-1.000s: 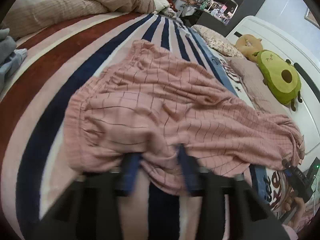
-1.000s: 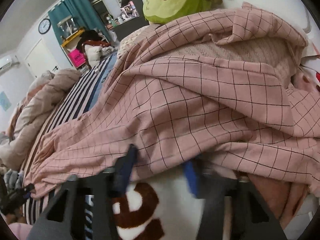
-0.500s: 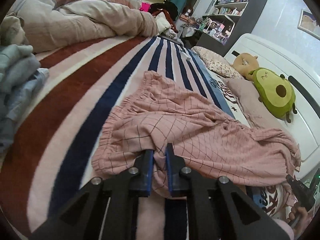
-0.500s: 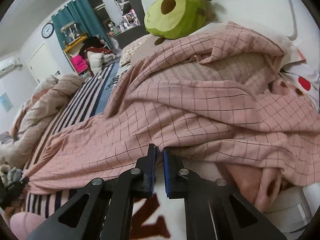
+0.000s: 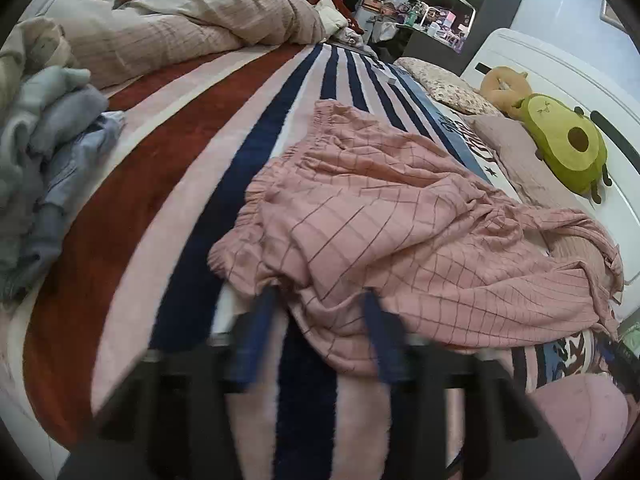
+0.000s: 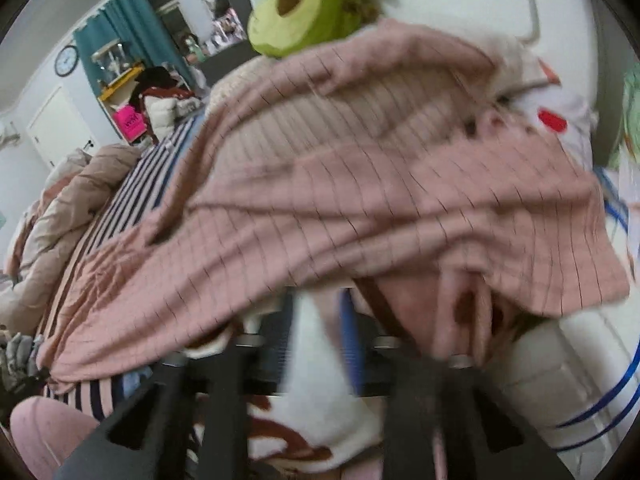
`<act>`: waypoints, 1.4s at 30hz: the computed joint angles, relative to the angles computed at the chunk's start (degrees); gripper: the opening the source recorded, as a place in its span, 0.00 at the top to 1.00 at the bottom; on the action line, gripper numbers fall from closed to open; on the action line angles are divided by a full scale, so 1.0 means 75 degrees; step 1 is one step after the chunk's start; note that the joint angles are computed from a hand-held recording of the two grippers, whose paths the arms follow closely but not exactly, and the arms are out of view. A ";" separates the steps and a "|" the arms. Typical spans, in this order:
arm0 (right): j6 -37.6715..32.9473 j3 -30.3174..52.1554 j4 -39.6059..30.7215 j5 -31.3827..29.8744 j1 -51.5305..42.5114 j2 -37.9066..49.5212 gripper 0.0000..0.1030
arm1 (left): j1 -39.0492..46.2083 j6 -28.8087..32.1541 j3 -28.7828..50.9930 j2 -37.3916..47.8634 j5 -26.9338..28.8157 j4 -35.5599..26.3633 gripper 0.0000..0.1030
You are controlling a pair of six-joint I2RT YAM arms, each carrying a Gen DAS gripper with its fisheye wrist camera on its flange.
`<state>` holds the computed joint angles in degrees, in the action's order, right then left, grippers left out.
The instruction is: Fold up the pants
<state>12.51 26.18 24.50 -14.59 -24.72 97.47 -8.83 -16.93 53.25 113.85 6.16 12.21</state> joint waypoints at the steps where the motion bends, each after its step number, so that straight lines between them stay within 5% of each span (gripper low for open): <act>1: -0.0080 -0.0098 0.0058 0.0040 -0.0115 0.0013 0.60 | 0.0021 0.0035 -0.0065 -0.0064 -0.0035 0.0001 0.46; 5: -0.0296 -0.0301 0.0372 -0.0099 -0.0811 0.0210 0.58 | 0.0029 0.0025 -0.0134 -0.0305 -0.0410 -0.0252 0.40; 8: -0.0326 0.0010 0.0411 -0.1140 -0.1483 0.0641 0.58 | -0.0011 -0.0079 -0.0181 -0.0480 -0.0473 -0.0211 0.37; 16: -0.0157 0.0673 0.0769 -0.1485 -0.1973 0.1192 0.58 | -0.0444 -0.0244 0.0242 -0.0477 -0.0914 -0.0580 0.36; 18: -0.0228 0.0851 0.0894 -0.1356 -0.2098 0.1250 0.66 | -0.0528 -0.0281 0.0396 -0.0384 -0.0968 -0.0655 0.36; 20: -0.0293 0.1015 0.0886 -0.0775 -0.2047 0.1128 0.95 | -0.0634 -0.0308 0.0571 -0.0291 -0.1069 -0.0744 0.36; 27: -0.1000 0.0844 0.1036 -0.0485 -0.2236 -0.0018 0.96 | -0.0874 -0.0309 0.0945 -0.0080 -0.1315 -0.0996 0.36; 30: -0.1541 0.1107 -0.0092 -0.0464 -0.2180 -0.0122 0.96 | -0.0902 -0.0309 0.1046 0.0064 -0.1351 -0.1069 0.36; 33: -0.1940 0.1593 -0.1431 -0.0092 -0.2269 0.0458 0.93 | -0.0901 -0.0317 0.1111 0.0189 -0.1364 -0.1118 0.36; 35: -0.2077 0.1449 -0.1427 0.0133 -0.2427 0.0603 0.70 | -0.0910 -0.0290 0.1143 0.0222 -0.1384 -0.1157 0.36; 39: -0.2111 0.1019 -0.1412 0.0097 -0.2929 -0.0024 0.64 | -0.0924 -0.0202 0.1198 0.0167 -0.1441 -0.1188 0.36; 42: -0.2446 0.0705 -0.1596 0.0829 -0.2939 -0.0831 0.52 | -0.0913 -0.0176 0.1175 0.0077 -0.1439 -0.1102 0.36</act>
<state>-5.83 31.46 12.53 -8.37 -46.76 91.24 -15.67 -18.25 62.06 114.43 -4.64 3.94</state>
